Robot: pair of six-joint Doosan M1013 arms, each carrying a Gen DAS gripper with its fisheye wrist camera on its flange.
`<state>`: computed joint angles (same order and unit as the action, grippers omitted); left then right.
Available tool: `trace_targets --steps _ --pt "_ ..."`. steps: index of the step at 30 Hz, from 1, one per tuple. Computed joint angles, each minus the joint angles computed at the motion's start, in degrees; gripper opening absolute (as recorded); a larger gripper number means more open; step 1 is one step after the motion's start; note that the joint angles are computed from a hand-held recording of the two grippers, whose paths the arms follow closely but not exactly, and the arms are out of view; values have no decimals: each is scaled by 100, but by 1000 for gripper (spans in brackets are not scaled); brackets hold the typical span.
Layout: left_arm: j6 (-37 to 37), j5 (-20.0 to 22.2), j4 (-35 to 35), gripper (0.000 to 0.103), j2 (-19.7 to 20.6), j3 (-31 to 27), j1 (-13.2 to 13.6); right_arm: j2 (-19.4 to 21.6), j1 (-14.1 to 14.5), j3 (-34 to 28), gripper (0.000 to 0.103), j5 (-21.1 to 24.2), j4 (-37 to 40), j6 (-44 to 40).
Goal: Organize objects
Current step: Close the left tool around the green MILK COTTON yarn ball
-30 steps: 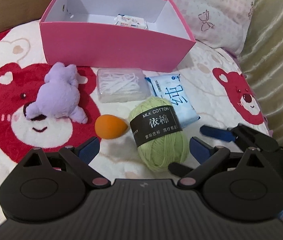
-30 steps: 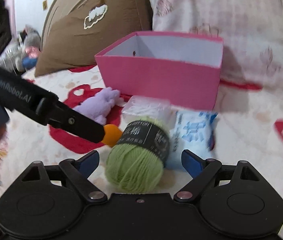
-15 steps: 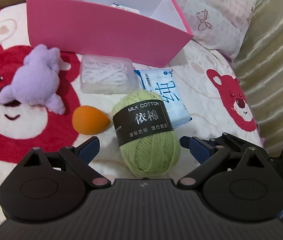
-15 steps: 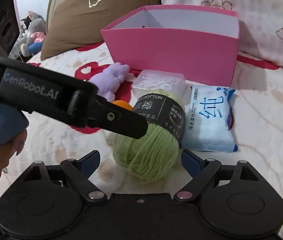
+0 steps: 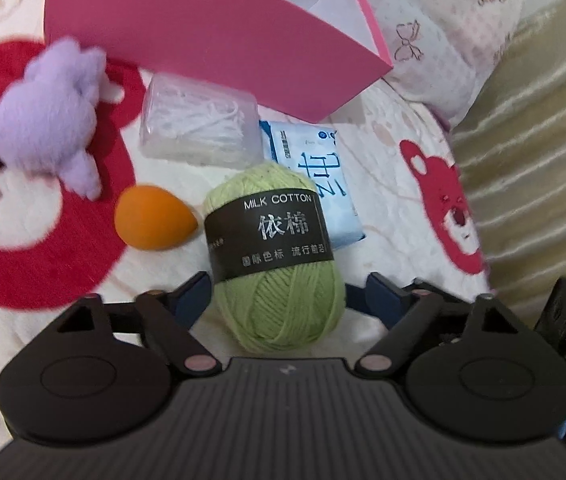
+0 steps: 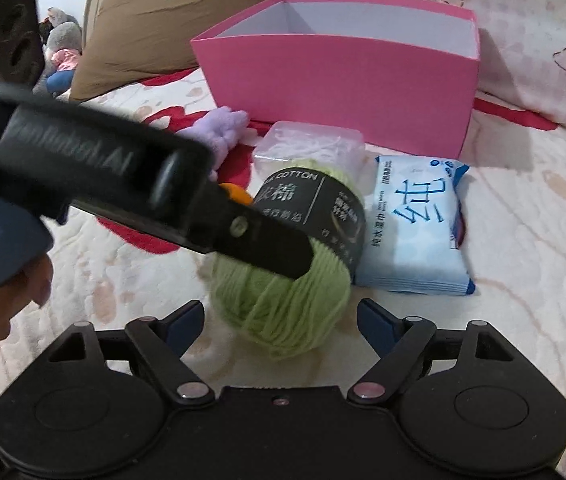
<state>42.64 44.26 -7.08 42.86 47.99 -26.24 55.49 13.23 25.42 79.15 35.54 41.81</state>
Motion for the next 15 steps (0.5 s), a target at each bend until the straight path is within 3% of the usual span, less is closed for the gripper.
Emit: trace_targets --steps 3,8,12,15 --pt "-314 34 276 61 13 -2 -33 90 -10 -171 84 187 61 113" --pt "-260 -81 593 58 10 31 -93 211 -36 -371 84 245 160 459" --pt "-149 136 673 56 95 -126 -113 130 -1 -168 83 38 33 610" --pt "-103 265 655 55 134 -197 -113 79 60 -26 74 -31 -153 407"
